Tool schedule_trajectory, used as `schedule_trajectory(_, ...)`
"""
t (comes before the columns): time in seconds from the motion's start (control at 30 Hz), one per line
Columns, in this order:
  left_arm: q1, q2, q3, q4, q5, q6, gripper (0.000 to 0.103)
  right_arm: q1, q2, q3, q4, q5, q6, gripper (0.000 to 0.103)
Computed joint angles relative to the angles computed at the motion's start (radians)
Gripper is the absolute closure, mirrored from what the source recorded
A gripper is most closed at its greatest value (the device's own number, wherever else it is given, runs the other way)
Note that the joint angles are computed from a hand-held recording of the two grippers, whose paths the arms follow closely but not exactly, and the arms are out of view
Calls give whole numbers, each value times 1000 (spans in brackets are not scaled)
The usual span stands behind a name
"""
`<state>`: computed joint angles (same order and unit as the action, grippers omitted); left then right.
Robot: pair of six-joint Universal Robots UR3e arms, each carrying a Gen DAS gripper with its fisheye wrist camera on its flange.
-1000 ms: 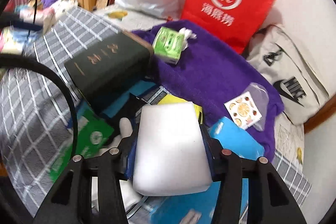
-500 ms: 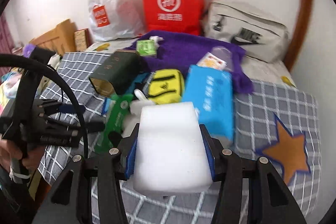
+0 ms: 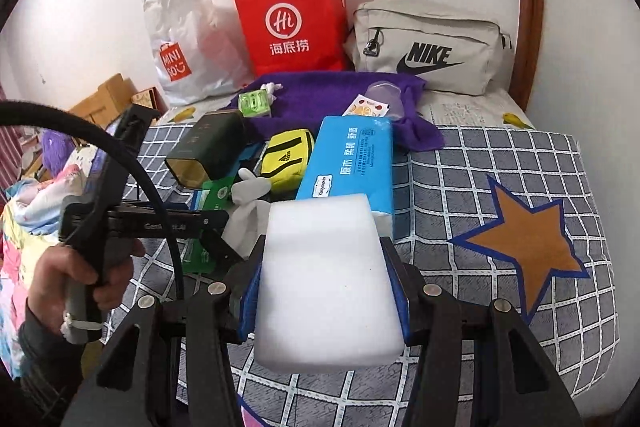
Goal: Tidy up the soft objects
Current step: 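Grasp the dark green sachet with the left tool while the right tool holds the sponge, then carry the green sachet in the left tool while the right tool carries the sponge over the towel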
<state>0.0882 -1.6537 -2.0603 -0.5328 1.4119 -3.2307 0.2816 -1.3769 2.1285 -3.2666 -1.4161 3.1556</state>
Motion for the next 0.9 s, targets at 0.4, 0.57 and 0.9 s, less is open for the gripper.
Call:
schedule_trajectory(0.4,78,75,-101,56,-109,20,60,12,63,-24,-11,-5,13,52)
schedule_trajectory(0.57,45,50,-69,29,-44,29,56,27,73,-35,-8,-6,7,52)
schedule_trajectory(0.9,41,46,-95,70,-56,62,65,43,79,-37,-8,-14,6,52)
